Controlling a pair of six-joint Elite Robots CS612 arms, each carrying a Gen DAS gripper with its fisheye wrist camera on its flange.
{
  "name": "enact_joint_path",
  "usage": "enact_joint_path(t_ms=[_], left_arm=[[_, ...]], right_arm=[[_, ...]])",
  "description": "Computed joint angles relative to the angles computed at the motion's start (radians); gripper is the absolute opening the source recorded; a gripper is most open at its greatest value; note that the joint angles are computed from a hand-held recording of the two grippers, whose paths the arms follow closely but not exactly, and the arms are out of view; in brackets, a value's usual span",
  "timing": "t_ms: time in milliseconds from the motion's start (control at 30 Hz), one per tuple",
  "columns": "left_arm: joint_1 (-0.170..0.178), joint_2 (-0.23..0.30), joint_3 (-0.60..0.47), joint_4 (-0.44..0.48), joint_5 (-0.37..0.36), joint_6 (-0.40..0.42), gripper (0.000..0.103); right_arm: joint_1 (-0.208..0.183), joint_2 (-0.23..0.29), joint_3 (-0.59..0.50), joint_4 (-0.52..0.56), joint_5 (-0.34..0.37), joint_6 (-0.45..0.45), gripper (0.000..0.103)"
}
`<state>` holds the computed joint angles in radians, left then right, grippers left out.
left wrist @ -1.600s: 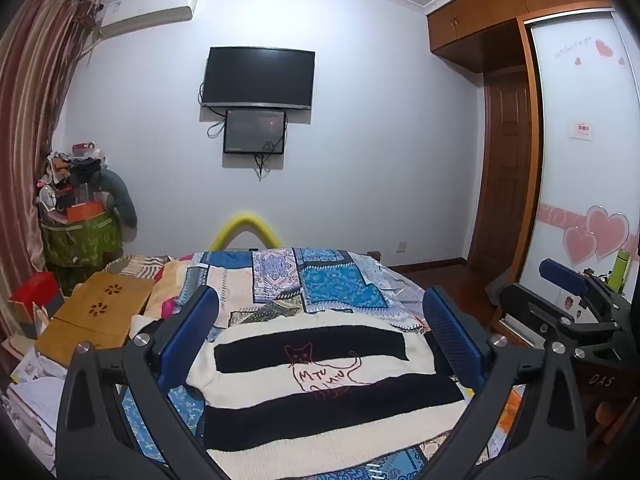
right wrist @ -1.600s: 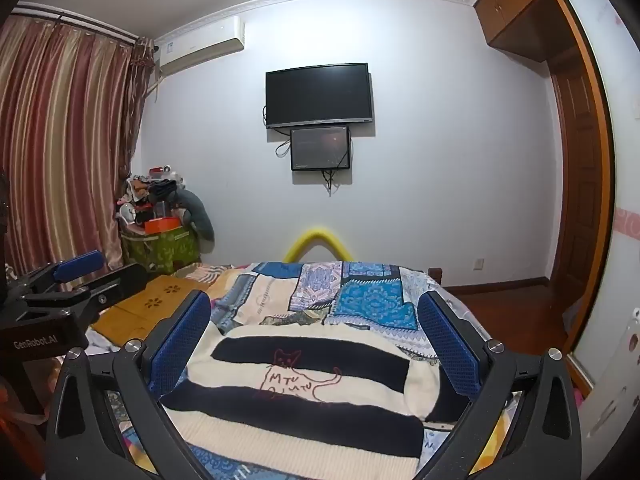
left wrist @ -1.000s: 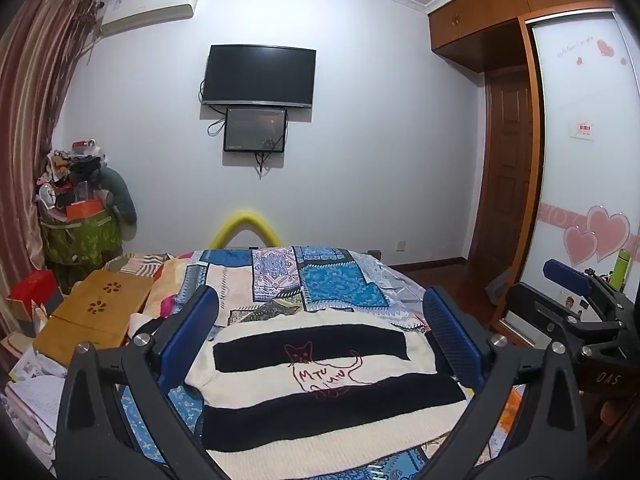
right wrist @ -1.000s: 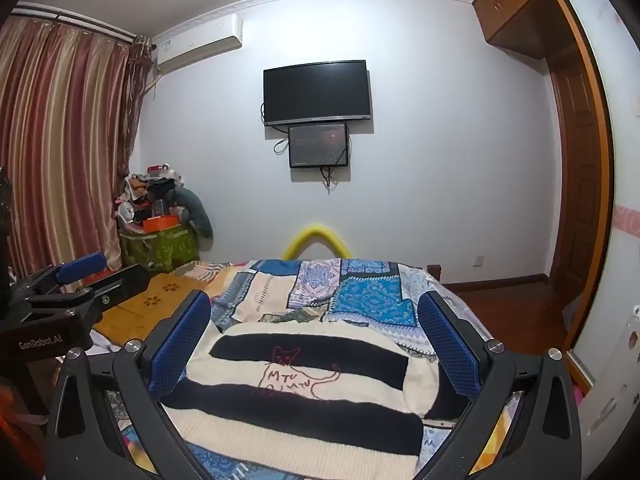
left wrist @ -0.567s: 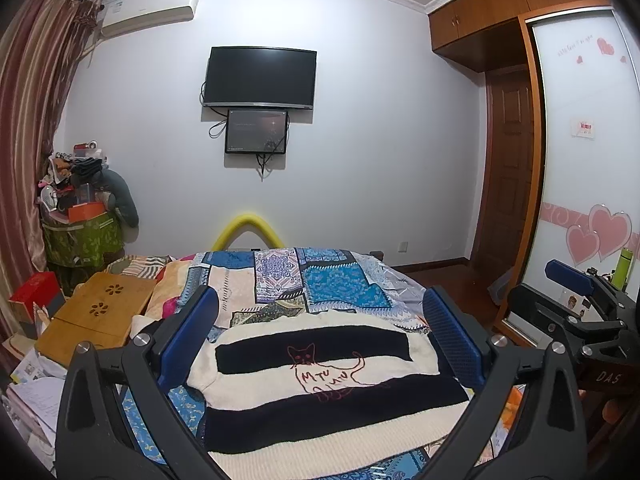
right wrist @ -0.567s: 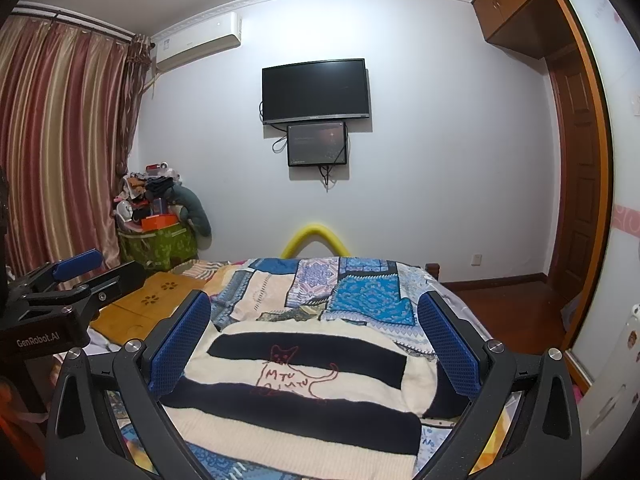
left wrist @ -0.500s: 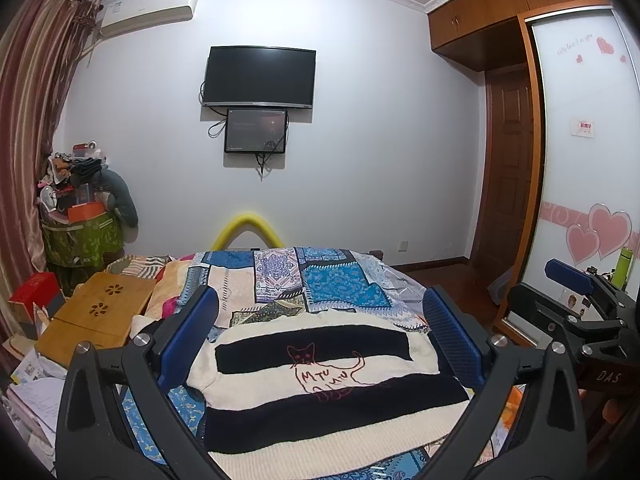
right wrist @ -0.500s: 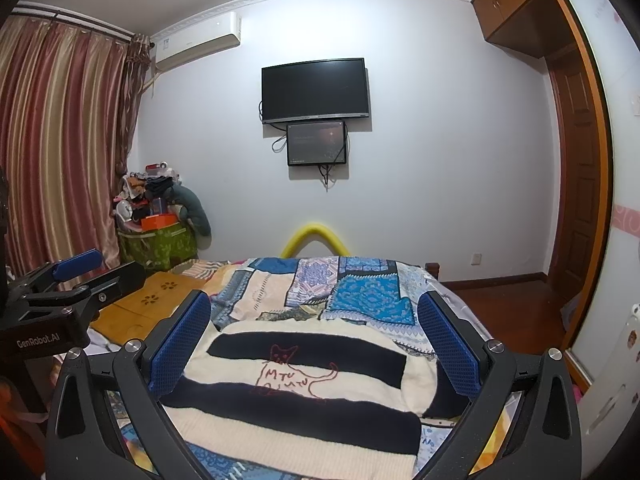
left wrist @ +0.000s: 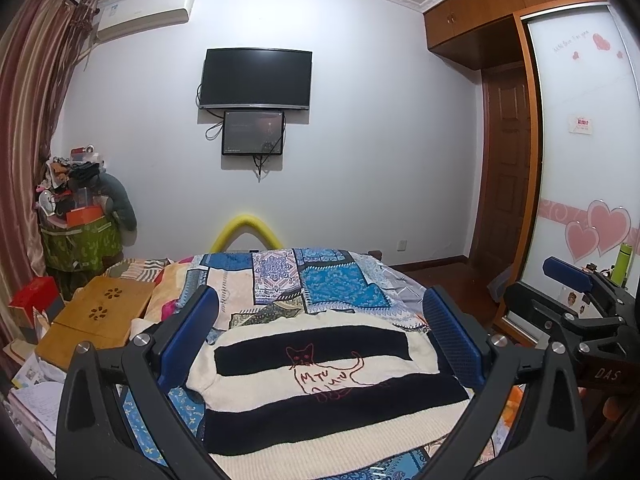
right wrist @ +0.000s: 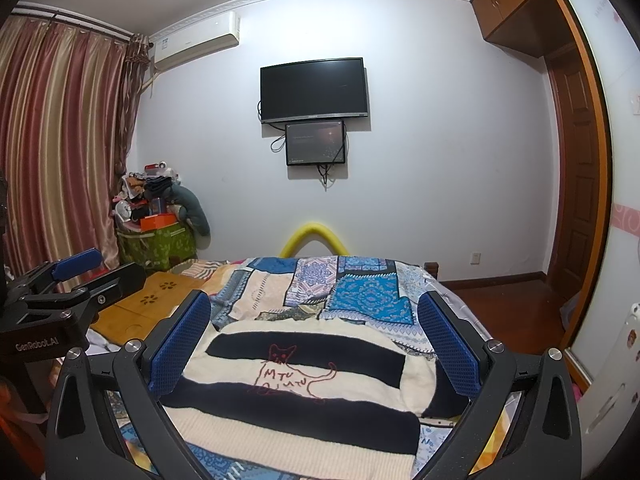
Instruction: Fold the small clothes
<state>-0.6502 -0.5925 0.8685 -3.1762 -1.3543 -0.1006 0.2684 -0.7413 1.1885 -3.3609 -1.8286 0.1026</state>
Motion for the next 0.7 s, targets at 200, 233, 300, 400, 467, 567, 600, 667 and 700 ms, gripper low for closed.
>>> enact_joint_path(t_ms=[200, 233, 300, 400, 467, 567, 600, 667, 700], left_arm=[[0.003, -0.004, 0.009, -0.008, -0.010, -0.005, 0.103], [0.002, -0.004, 0.009, -0.009, -0.010, -0.006, 0.103], [0.003, -0.006, 0.011, -0.011, -0.009, -0.008, 0.103], [0.003, -0.006, 0.011, -0.010, -0.009, -0.009, 0.103], [0.003, -0.006, 0.011, -0.010, -0.010, -0.009, 0.103], [0.003, -0.006, 0.011, -0.011, -0.009, -0.009, 0.103], [0.003, -0.006, 0.012, -0.011, -0.009, -0.008, 0.103], [0.004, -0.006, 0.012, -0.012, -0.010, -0.008, 0.103], [0.004, -0.006, 0.012, -0.011, -0.011, -0.008, 0.103]], right_arm=[[-0.001, 0.001, -0.002, 0.003, 0.000, 0.000, 0.103], [-0.001, 0.001, -0.001, 0.002, 0.000, 0.000, 0.103], [-0.001, 0.001, -0.001, 0.002, 0.001, 0.000, 0.103], [0.000, 0.001, -0.003, 0.005, -0.002, 0.000, 0.103], [0.000, 0.001, -0.003, 0.005, -0.001, 0.000, 0.103], [0.000, 0.001, -0.003, 0.005, -0.002, 0.000, 0.103], [0.000, 0.001, -0.003, 0.005, -0.001, 0.000, 0.103], [0.000, 0.001, -0.003, 0.006, -0.001, 0.000, 0.103], [0.000, 0.001, -0.003, 0.006, -0.001, 0.000, 0.103]])
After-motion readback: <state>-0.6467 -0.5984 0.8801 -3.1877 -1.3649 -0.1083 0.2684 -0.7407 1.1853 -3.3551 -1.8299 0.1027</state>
